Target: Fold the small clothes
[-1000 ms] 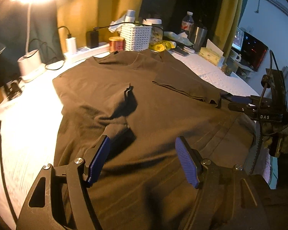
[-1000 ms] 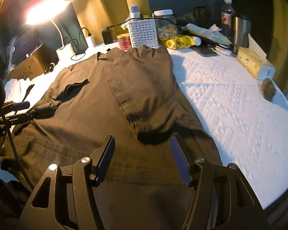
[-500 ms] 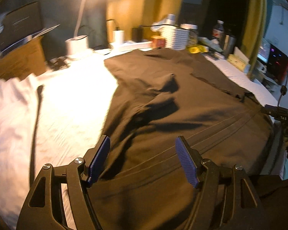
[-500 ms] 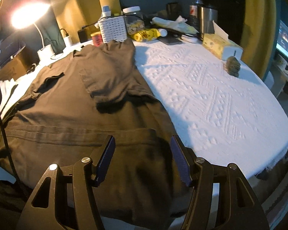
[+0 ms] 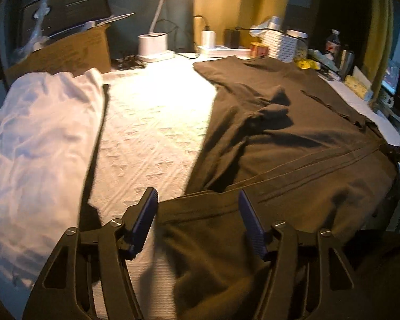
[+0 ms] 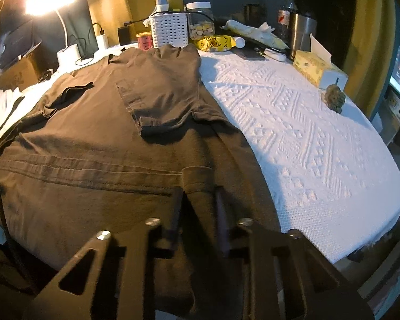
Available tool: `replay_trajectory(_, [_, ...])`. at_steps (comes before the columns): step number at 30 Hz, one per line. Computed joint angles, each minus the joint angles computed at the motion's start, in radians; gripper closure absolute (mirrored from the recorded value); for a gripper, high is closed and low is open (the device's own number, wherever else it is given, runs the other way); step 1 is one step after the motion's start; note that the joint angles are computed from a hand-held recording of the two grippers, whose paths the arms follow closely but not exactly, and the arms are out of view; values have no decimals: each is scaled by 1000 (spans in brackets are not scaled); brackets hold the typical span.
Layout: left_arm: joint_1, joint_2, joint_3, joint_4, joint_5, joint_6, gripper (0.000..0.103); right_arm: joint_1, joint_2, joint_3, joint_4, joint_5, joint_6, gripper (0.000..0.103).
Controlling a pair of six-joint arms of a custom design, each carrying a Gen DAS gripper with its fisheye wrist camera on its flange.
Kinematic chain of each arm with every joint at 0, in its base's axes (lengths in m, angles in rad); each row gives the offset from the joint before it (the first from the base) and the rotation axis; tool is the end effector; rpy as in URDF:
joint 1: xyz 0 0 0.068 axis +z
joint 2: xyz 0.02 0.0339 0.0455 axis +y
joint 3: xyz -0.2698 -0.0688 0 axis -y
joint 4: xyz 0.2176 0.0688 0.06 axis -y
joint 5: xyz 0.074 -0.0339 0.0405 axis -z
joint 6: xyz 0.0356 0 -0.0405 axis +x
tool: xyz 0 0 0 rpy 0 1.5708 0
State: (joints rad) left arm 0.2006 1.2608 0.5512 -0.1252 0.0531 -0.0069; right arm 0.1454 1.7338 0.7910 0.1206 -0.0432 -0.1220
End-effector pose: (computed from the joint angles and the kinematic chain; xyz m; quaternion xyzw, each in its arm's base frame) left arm 0.2115 0.0411 0.1930 -0.0871 0.9287 0.0101 0.3603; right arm 0.3112 0.0471 0.1586 -0.1319 0.9212 0.0244 0.3653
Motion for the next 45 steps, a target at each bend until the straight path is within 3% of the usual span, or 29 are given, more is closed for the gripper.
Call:
replay_trajectory(2, [27, -5, -11, 3, 3, 4, 44, 13, -12, -12, 5, 16, -7, 92])
replay_trajectory(6, [47, 10, -21, -4, 16, 27, 79, 25, -41, -34, 21, 27, -6, 93])
replay_trajectory(10, [28, -30, -40, 0, 9, 20, 94, 27, -87, -52, 28, 28, -4, 93])
replay_trajectory(27, [-5, -192, 5, -69, -31, 43, 98, 31, -219, -91, 42, 6, 6, 93])
replay_trajectory(45, [4, -102, 169, -55, -44, 70, 98, 7, -215, -13, 42, 2, 33, 93])
